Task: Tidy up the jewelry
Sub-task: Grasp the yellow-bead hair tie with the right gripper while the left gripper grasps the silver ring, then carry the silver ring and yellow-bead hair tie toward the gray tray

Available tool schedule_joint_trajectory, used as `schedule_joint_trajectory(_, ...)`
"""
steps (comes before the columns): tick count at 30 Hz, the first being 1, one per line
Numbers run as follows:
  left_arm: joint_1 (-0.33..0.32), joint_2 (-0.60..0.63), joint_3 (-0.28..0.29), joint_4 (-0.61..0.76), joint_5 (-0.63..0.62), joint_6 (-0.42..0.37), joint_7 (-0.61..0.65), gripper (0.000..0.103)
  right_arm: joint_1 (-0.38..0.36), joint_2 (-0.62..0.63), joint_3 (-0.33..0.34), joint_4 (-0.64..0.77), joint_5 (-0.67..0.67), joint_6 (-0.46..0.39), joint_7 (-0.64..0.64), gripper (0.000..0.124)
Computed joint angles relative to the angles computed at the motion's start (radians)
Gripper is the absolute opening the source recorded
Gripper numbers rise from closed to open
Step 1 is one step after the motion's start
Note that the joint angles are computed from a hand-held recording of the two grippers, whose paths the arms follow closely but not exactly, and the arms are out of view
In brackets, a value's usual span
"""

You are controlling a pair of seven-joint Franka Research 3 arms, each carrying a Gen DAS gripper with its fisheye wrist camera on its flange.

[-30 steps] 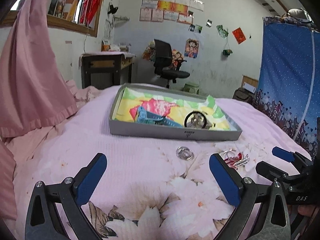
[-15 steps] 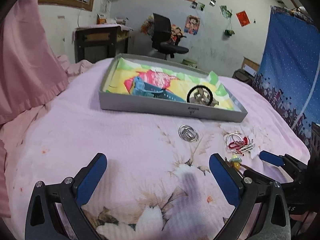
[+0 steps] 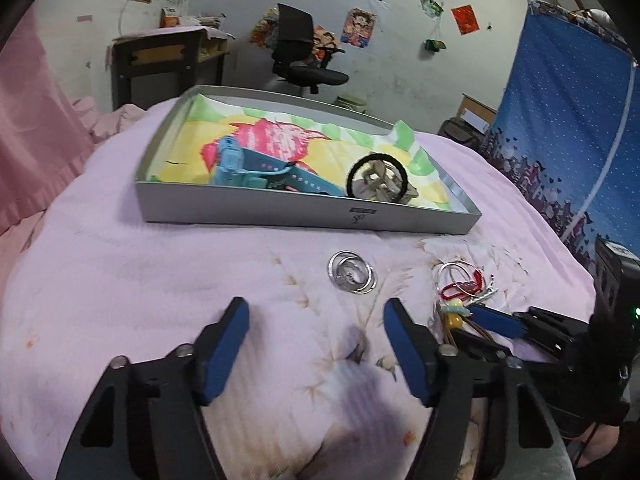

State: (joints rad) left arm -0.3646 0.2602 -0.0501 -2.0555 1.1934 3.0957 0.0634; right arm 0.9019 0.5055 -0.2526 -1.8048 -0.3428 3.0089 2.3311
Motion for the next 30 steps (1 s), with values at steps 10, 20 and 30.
schedule_joint_trajectory(10, 0.121, 0.082, -0.147, 0.038, -0.345, 0.051, 0.394, 0.031, -0.046, 0.031, 0.049, 0.035, 0.094, 0.018, -0.088, 0.024)
schedule_joint_trajectory(20, 0.123, 0.124, -0.174, 0.07, -0.547, 0.021, 0.564, 0.014, -0.034, 0.046, 0.037, 0.051, 0.131, 0.006, -0.117, 0.024)
schedule_joint_trajectory(30, 0.025, 0.102, -0.074, 0.035, -0.653, 0.047, 0.622, 0.004, -0.028, 0.05, 0.03, 0.056, 0.132, 0.0, -0.117, 0.024)
